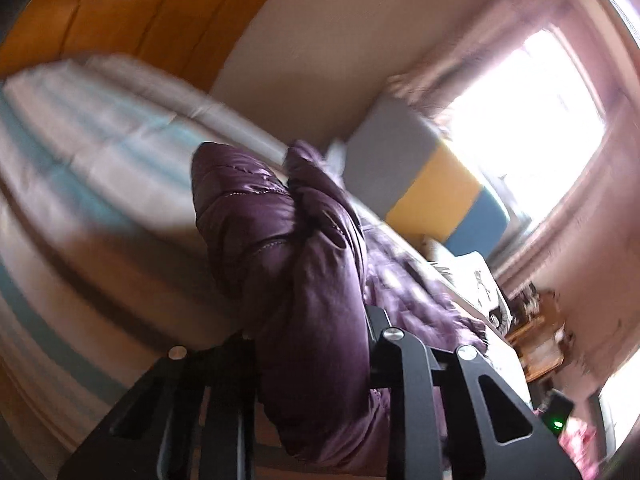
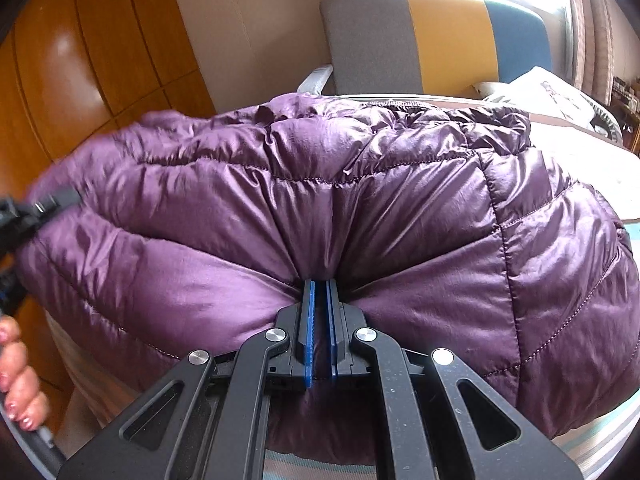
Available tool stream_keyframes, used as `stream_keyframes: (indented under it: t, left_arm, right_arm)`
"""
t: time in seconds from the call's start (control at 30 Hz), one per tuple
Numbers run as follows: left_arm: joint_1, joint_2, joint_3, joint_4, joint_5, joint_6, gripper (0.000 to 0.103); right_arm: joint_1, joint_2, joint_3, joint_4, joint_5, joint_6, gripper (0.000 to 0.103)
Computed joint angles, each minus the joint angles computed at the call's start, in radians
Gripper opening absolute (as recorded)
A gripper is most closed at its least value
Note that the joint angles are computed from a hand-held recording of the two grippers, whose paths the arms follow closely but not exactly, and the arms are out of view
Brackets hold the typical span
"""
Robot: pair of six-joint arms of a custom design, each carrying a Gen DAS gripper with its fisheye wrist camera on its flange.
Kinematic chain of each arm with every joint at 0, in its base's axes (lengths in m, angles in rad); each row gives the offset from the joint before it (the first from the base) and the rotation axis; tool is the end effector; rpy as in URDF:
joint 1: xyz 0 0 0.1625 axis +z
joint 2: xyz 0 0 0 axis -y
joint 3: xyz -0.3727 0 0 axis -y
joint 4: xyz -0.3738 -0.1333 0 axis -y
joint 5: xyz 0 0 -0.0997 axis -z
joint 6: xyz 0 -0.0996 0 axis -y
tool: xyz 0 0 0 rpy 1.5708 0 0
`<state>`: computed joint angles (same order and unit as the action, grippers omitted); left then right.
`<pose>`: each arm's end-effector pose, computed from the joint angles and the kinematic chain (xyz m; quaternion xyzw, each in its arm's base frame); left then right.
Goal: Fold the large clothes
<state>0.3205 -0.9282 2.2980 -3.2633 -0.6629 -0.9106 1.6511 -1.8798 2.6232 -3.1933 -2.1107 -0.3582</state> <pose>-0.3243 -0.3308 0.0681 0.0805 0.8862 -0.4498 0.0765 0.1052 -0.2837 0.2869 0.0789 -0.8760 0.3727 0.2958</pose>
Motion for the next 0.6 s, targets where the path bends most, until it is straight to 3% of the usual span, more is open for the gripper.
stream_keyframes:
  t: [0.23, 0.33, 0.43, 0.5, 0.6]
  left_arm:
    - [-0.082, 0.052, -0.103, -0.009, 0.024, 0.22, 0.022]
    - [-0.111, 0.071, -0.134, 0.028, 0.057, 0.265, 0.022]
    - [-0.129, 0.071, -0.146, 0.059, 0.077, 0.28, 0.023]
    - [-0.135, 0.073, -0.155, 0.077, 0.086, 0.287, 0.023]
    - [-0.141, 0.079, -0.176, 0.092, 0.082, 0.298, 0.023]
  right_arm:
    - [0.0, -0.022, -0.011, 0.043, 0.007, 0.003, 0.005]
    - [-0.002, -0.125, 0.004, 0.064, 0.057, -0.012, 0.005]
    - [0.057, -0.135, 0.005, -0.014, -0.082, -0.064, 0.005]
    - [0.057, -0.154, -0.005, -0.004, -0.169, -0.075, 0.005]
    - [0.009, -0.216, 0.004, -0.009, -0.188, -0.095, 0.005]
